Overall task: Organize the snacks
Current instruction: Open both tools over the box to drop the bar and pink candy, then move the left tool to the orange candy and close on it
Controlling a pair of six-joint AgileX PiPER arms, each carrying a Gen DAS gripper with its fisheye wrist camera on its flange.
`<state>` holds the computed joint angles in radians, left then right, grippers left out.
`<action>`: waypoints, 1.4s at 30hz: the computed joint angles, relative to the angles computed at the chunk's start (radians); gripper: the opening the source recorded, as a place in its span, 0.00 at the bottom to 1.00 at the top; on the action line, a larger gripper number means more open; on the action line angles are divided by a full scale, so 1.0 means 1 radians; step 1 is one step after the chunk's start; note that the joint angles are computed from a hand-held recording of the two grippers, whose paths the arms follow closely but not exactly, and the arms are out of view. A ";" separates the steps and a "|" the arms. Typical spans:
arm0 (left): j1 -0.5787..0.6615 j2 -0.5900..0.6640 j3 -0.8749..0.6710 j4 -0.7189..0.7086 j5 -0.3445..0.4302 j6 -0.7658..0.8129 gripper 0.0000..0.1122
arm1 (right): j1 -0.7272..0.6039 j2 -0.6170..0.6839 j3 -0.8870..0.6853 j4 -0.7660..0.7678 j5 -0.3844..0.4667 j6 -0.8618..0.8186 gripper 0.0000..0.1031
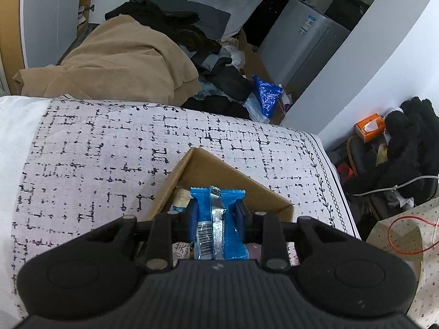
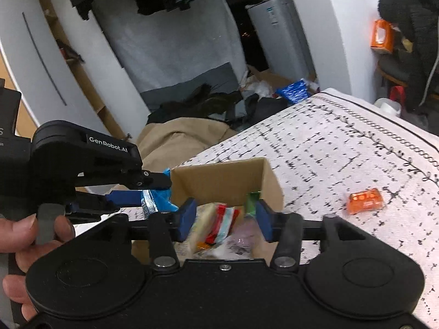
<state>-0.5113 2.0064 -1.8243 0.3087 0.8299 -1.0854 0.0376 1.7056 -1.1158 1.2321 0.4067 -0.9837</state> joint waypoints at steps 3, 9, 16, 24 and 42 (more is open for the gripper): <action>0.003 0.029 -0.033 -0.029 -0.001 0.023 0.24 | -0.016 0.008 -0.001 -0.032 -0.008 0.045 0.48; -0.002 0.087 -0.105 -0.075 0.006 0.073 0.25 | -0.040 0.026 -0.013 -0.116 -0.018 0.137 0.48; -0.001 0.129 -0.162 -0.095 0.018 0.064 0.45 | -0.076 0.050 -0.023 -0.134 0.000 0.161 0.48; -0.049 0.167 -0.246 -0.032 0.102 0.032 0.54 | -0.135 0.034 -0.005 -0.159 0.014 0.196 0.48; -0.171 0.285 -0.465 -0.028 0.229 0.092 0.67 | -0.304 0.024 0.007 -0.156 0.114 0.201 0.59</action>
<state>-0.6818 2.2911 -2.2896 0.2804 1.0586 -0.9938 -0.2662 1.7291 -1.1090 1.0763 0.5205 -0.7830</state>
